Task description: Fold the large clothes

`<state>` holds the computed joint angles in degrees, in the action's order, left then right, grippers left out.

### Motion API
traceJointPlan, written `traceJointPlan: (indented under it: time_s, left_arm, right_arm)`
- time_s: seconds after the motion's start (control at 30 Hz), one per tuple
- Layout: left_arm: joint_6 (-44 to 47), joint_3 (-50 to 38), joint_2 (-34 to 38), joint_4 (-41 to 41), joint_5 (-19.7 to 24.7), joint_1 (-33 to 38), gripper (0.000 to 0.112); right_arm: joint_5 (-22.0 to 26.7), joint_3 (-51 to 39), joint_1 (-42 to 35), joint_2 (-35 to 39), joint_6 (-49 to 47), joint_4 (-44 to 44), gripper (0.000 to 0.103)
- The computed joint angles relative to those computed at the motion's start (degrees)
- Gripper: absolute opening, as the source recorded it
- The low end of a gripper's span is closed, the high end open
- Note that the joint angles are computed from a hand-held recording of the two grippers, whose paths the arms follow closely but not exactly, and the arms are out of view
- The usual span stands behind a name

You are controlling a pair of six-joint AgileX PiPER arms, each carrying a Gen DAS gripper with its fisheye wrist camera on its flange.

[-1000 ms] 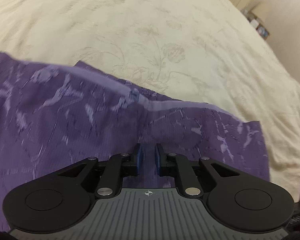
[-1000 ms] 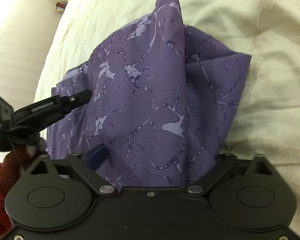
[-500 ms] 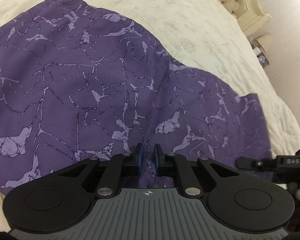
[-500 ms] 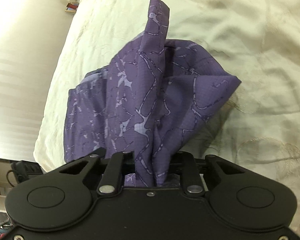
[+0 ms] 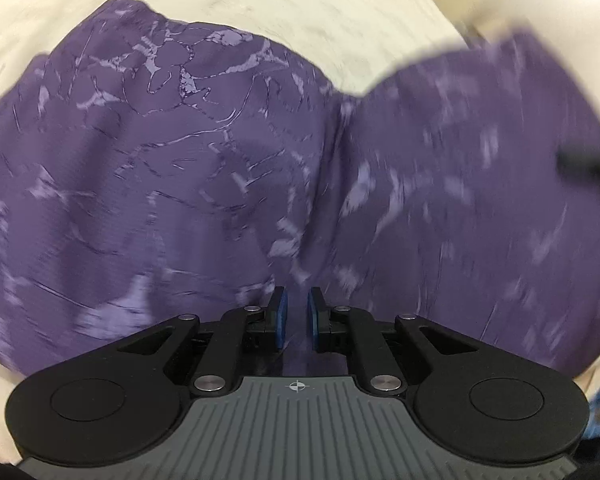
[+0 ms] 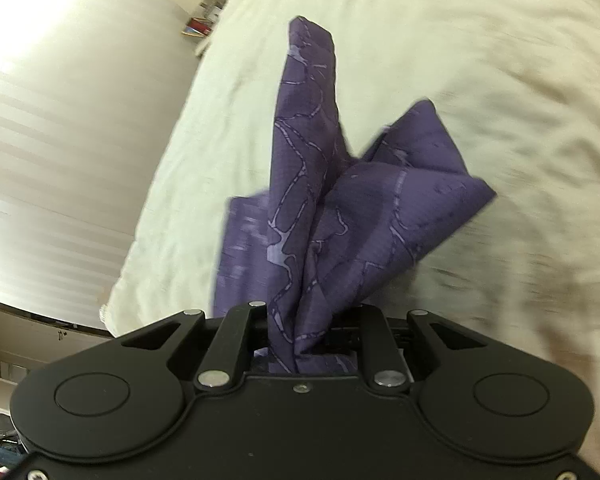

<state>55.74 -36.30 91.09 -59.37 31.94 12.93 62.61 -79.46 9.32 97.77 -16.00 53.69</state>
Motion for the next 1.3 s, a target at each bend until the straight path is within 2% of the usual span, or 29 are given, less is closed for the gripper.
traceJointPlan:
  time_s: [0.2,0.3,0.37,0.5,0.63,0.7,0.8,0.87,0.93,1.07,1.13,1.23,1.3]
  left_arm:
    - [4.92,-4.64,1.10,9.78,12.80,11.83,0.013]
    - [8.96,-6.55,-0.56,13.02,17.80,18.32,0.013]
    - [10.66,-7.57,-2.12,15.14,18.91,22.39,0.016]
    - [12.95,-11.54,-1.59,17.50,21.92,31.08,0.017]
    - [12.47,-16.88,1.01,18.51,25.29,38.40,0.016]
    - [12.42,-19.32,2.08,18.53,26.84,41.04,0.016]
    - [12.79,-22.20,2.88,18.51,28.34,43.46,0.016]
    - [13.16,-22.64,2.35,18.08,28.75,43.90,0.016]
    - [12.97,-22.54,1.05,17.42,29.59,43.86,0.016]
    - [13.99,-23.38,-0.53,14.63,32.01,43.90,0.017]
    - [15.01,-24.61,-0.36,13.14,33.49,44.02,0.017]
    - [15.58,-25.56,-0.45,10.34,34.62,42.08,0.017]
    - [16.30,-25.58,-0.42,8.36,35.13,39.95,0.019]
  right_arm:
    - [-6.50,-11.65,13.67,4.90,13.47,-4.34,0.025]
    - [-7.95,-20.75,20.30,10.76,20.14,-10.22,0.025]
    - [-7.85,-26.26,23.64,14.85,23.65,-13.65,0.025]
    - [-4.62,-38.16,29.23,23.86,31.15,-21.35,0.025]
    - [1.24,-51.46,33.73,33.37,37.60,-27.75,0.028]
    - [4.09,-58.72,35.25,38.31,40.77,-29.82,0.032]
    - [4.45,-63.49,37.56,42.08,44.45,-32.11,0.043]
    - [1.66,-60.73,38.00,41.46,44.83,-31.36,0.055]
    - [-5.50,-52.22,37.81,37.96,40.73,-26.04,0.075]
    - [-10.54,-45.68,37.18,34.20,34.76,-19.81,0.075]
    - [-15.60,-38.30,37.04,29.31,33.92,-19.19,0.075]
    - [-21.42,-28.52,37.14,21.61,35.25,-21.02,0.075]
    - [-22.70,-26.01,37.08,18.80,37.78,-25.20,0.075]
